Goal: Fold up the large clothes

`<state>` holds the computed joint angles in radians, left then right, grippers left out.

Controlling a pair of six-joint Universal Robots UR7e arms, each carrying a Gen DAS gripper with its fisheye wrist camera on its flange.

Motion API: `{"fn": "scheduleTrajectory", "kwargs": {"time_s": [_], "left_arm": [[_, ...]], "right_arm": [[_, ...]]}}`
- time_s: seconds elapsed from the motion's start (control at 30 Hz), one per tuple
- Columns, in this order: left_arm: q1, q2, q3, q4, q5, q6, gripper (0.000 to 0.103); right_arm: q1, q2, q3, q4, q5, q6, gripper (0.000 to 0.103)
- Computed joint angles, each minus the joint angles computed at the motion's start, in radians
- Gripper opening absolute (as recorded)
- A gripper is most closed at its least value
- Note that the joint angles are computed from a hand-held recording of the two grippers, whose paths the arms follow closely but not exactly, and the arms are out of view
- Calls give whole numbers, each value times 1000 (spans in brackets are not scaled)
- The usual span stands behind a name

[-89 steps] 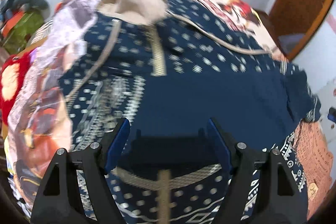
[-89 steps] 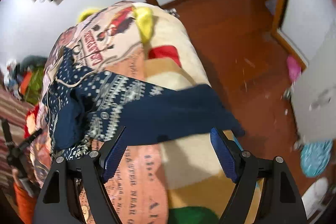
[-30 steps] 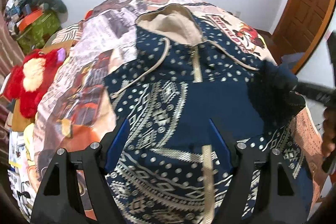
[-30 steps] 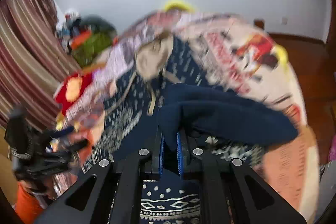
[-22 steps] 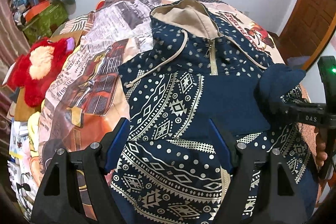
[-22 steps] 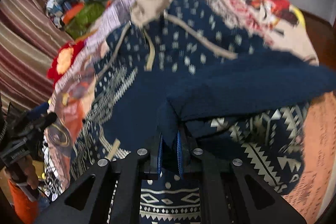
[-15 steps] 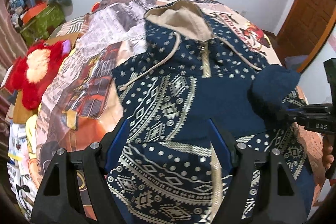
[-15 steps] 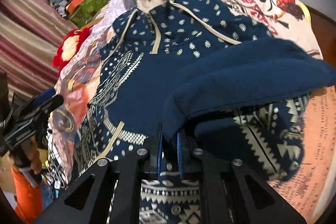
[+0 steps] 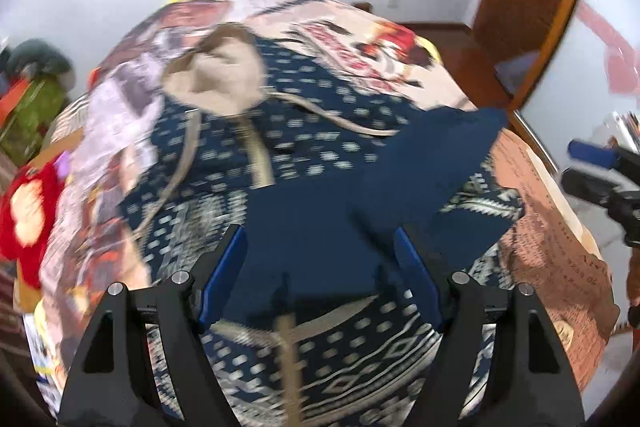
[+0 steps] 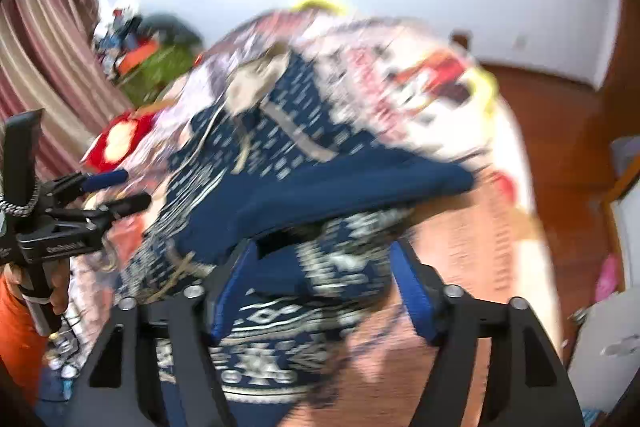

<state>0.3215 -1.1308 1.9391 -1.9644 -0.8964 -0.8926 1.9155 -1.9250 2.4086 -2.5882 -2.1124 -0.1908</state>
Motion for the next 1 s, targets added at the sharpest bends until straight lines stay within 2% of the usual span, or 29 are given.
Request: {"fn": "scheduleTrajectory", "kwargs": {"time_s": [0.17, 0.33, 0.53, 0.57, 0.63, 0.67, 0.73, 0.87, 0.93, 1.0], "left_arm": [[47, 195, -128, -99, -73, 144, 75], [73, 355, -262, -164, -93, 274, 75], [114, 492, -391, -111, -107, 290, 74], [116, 501, -395, -109, -103, 289, 71], [120, 504, -391, -123, -98, 284, 54], [121, 495, -378, -146, -104, 286, 51], [117, 469, -348, -188, -102, 298, 36], [103, 404, -295, -258, -89, 315, 23], [103, 368, -277, -274, -88, 293, 17], [100, 330, -253, -298, -78, 276, 16]], "right_arm": [[-43, -92, 8, -15, -33, -47, 72], [-102, -153, 49, -108, -69, -140, 73], [-166, -172, 89, -258, -58, -211, 74], [-167, -170, 93, -276, -61, -219, 74], [-171, -162, 102, -313, -56, -240, 74], [-174, -162, 109, -329, -49, -251, 74], [-182, -159, 122, -357, -26, -272, 75], [-186, -137, 157, -449, 24, -329, 75], [-146, -91, 167, -523, -20, -350, 76], [-104, -53, 164, -543, -65, -352, 78]]}}
